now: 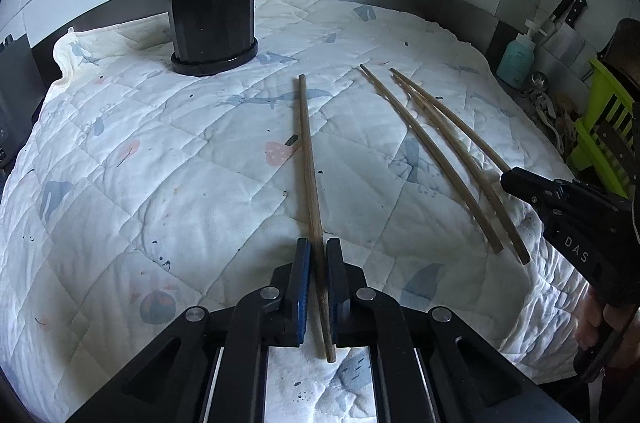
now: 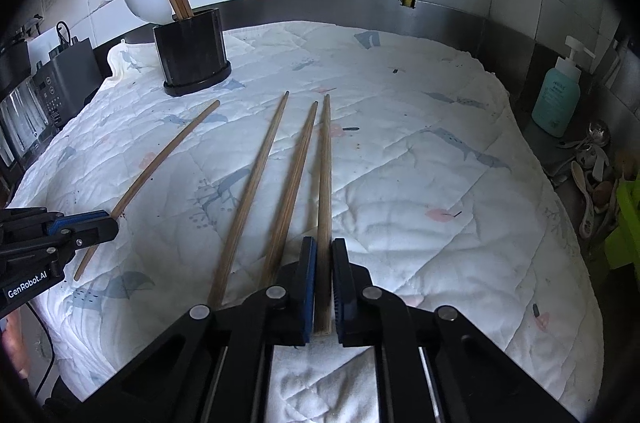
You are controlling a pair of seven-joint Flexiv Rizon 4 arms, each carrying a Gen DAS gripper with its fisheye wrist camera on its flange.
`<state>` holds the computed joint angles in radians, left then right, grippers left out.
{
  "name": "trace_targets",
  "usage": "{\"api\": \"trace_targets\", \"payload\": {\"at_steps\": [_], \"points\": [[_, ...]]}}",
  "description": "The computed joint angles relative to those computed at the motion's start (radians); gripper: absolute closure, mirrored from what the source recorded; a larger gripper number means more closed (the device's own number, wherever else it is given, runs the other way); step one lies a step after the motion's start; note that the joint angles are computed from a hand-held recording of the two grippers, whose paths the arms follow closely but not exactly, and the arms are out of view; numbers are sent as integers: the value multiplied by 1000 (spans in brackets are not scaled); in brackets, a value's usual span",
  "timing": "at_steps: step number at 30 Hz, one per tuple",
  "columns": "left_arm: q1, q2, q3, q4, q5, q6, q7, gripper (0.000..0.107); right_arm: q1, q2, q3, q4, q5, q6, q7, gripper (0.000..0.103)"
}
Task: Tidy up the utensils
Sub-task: 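Grasp a chopstick with the left tool while the right tool grasps another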
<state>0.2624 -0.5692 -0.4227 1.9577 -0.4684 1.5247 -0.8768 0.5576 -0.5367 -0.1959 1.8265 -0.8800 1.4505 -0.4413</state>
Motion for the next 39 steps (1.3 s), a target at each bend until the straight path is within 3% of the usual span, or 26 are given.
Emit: {"api": "trace_targets", "payload": {"at_steps": [5,10,25,32,39], "points": [[54,21,-55,23,-10,26,17,100,44,24,-76,11,-105,17,74,93],[128,43,-133,46,-5,64,28,101,33,38,-94,-5,-239,31,167,93],[367,-11,-386,9,143,155,-34,101,-93,18,-4,-146,-479,18,301,93],[441,-68,-467,-62,225,136,-86,101,-138,-25,40,-234,-459,23,266,93],[451,-82,-469,-134,241,100,-96,101,-118,-55,19,-295,-373,44,171,93]]}}
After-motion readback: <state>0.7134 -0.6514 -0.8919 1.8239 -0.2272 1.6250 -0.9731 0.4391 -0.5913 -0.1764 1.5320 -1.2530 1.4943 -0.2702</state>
